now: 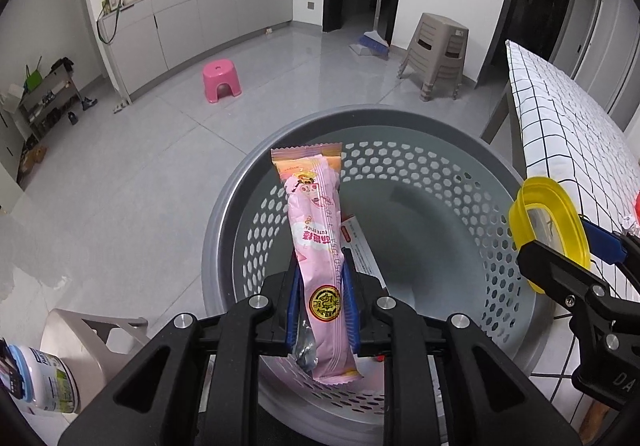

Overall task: Collect trash
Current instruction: 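Carry the lid and wrapper over the grey basket and open both grippers, then withdraw both open grippers from the basket back over the bed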

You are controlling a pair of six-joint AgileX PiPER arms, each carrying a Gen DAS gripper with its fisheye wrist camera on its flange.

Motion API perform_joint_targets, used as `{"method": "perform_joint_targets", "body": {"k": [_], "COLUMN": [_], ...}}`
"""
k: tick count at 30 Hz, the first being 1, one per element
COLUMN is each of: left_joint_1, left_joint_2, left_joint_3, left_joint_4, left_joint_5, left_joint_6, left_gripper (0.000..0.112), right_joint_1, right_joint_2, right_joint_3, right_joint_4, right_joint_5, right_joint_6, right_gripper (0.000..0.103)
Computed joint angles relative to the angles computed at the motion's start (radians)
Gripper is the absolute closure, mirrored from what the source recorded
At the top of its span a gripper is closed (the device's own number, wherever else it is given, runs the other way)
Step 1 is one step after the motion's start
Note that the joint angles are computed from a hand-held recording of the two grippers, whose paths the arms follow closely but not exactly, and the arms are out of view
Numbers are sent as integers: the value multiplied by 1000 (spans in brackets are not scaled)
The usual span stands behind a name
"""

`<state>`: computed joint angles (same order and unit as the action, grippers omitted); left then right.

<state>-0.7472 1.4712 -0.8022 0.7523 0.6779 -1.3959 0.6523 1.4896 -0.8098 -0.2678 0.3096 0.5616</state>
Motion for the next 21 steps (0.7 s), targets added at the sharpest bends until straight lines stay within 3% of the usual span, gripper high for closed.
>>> {"method": "perform_joint_targets", "body": {"k": [3, 5, 6, 21], "left_joint_1": [-9, -17, -24, -19], "left_joint_2": [-2, -10, -14, -26], "left_joint_3": [3, 11, 16, 19], "left_joint_4": [6, 18, 33, 16], "left_joint_5": [11, 19, 25, 41], "left_joint_6": [-16, -40, -59, -39], "left_gripper": [76, 54, 52, 52], "right_joint_1": [-5, -1, 2, 4], "right_joint_2": [1, -4, -7, -16], "right_joint_3": [1, 6, 10, 22], "right_joint_4": [18, -8, -22, -45], "right_joint_5": [-2, -8, -11, -16], "right_joint_6": [-20, 5, 19, 44], "right_gripper": [28, 26, 26, 26]}}
